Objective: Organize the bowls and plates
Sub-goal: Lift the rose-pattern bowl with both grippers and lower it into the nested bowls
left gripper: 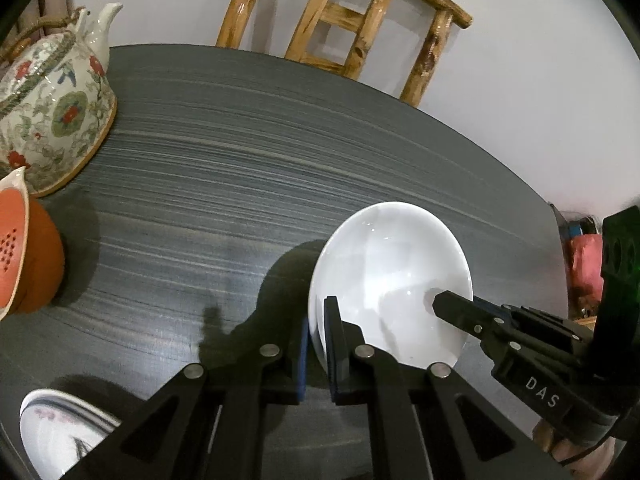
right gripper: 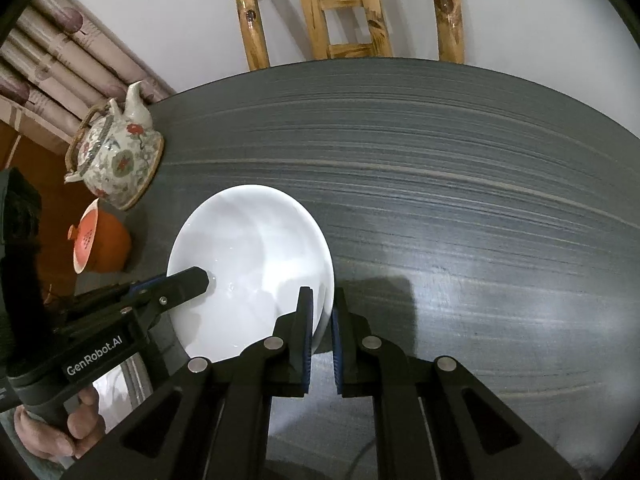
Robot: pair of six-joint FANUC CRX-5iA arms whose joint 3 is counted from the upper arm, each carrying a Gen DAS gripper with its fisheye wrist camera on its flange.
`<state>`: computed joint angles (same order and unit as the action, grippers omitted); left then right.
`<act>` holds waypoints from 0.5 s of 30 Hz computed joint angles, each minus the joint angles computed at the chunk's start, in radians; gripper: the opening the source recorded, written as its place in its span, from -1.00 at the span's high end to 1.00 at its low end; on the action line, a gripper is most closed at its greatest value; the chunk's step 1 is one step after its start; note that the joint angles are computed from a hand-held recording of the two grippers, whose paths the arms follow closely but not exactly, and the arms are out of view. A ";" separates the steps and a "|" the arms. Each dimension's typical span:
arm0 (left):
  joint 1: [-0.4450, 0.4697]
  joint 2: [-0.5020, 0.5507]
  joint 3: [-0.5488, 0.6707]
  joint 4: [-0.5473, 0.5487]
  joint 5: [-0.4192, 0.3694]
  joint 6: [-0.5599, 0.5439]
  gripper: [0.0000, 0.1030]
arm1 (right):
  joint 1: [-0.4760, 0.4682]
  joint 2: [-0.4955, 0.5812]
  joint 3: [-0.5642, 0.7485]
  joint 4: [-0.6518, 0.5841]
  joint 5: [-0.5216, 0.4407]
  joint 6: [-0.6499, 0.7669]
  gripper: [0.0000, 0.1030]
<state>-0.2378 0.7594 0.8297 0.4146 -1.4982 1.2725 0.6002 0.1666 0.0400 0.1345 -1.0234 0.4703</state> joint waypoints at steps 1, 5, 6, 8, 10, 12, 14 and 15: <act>0.001 -0.012 -0.014 0.001 0.003 -0.004 0.87 | 0.007 -0.008 -0.005 0.006 -0.004 -0.007 0.82; 0.001 -0.066 -0.078 0.003 0.027 -0.025 0.87 | 0.033 -0.040 -0.029 0.030 -0.009 -0.040 0.82; 0.001 -0.078 -0.090 0.003 0.028 -0.030 0.87 | 0.040 -0.049 -0.036 0.036 -0.010 -0.048 0.82; 0.001 -0.097 -0.109 0.003 0.032 -0.034 0.87 | 0.055 -0.061 -0.044 0.051 -0.021 -0.063 0.82; 0.000 -0.109 -0.124 0.007 0.035 -0.035 0.87 | 0.067 -0.077 -0.053 0.059 -0.027 -0.080 0.82; 0.001 -0.134 -0.153 0.010 0.041 -0.045 0.87 | 0.079 -0.088 -0.058 0.070 -0.038 -0.091 0.82; 0.003 -0.149 -0.168 0.009 0.040 -0.049 0.87 | 0.092 -0.101 -0.066 0.079 -0.046 -0.110 0.82; 0.005 -0.162 -0.183 0.012 0.044 -0.052 0.87 | 0.098 -0.107 -0.069 0.080 -0.051 -0.116 0.82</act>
